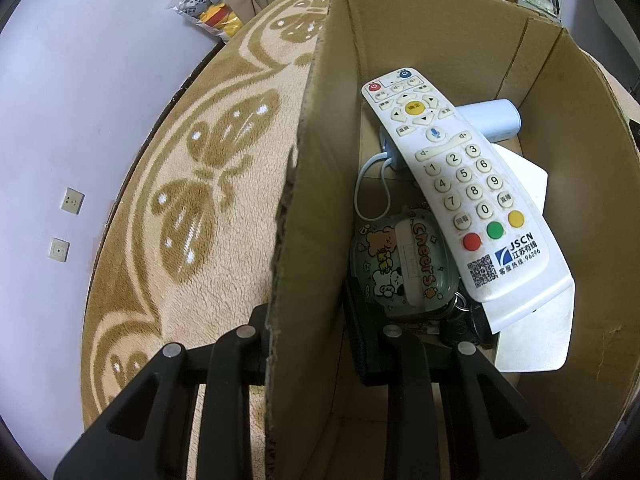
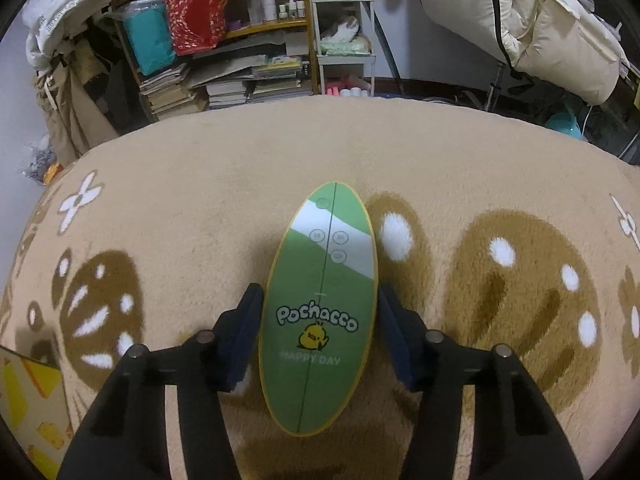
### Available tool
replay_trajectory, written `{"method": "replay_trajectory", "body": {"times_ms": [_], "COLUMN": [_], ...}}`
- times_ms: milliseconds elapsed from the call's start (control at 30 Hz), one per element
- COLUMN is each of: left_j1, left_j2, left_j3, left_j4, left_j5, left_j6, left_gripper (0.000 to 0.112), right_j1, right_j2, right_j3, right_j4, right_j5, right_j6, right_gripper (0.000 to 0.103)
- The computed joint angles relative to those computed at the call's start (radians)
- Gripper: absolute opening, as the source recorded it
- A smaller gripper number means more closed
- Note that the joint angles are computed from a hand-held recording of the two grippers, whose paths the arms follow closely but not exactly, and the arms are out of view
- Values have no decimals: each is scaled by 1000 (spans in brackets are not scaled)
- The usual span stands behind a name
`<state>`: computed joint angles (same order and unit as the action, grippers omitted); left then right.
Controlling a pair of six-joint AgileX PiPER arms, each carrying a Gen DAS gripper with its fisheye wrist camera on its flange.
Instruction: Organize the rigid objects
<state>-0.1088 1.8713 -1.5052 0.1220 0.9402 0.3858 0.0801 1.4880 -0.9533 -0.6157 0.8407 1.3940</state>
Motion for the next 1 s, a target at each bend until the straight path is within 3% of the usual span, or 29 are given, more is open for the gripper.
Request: {"method": "replay_trajectory", "body": {"times_ms": [300,333,367,433,467,767,867,933,1000], "left_j1": [0,1,1,0,0,0,0,0,0], "left_j2": [0,0,0,1,1,3,3,2,2], "left_j3": [-2,-3,-3,-3,-3,-4,-3,-2,-1], "left_j4": [-2,-2,-2,-2,-2,-3,-2,-2,-1], "left_j5": [3,3,3,3,3,3,0,0,0], "left_j6": [0,1,1,1,1,-1,-1,-1,-1], "left_gripper": [26,26,26,26,26,26,26,26,26], "right_j1": [133,161,171,195,201,284,256,196,167], "right_j2": [-63,-59,-55,-39,-34,-20,-9,-3,14], "right_j3": [-34,-57,-76,-123,-136,-212,-217,-199,-187], "right_j4": [-33,-49,-36,-20,-15,-69,-28,73,119], "right_j5": [19,42,47,68,67,129,97,33,9], "right_j6": [43,47,21,-7,-25,-33,-80,-149,-186], "right_gripper": [56,18,8,7,1,1,3,12,35]}}
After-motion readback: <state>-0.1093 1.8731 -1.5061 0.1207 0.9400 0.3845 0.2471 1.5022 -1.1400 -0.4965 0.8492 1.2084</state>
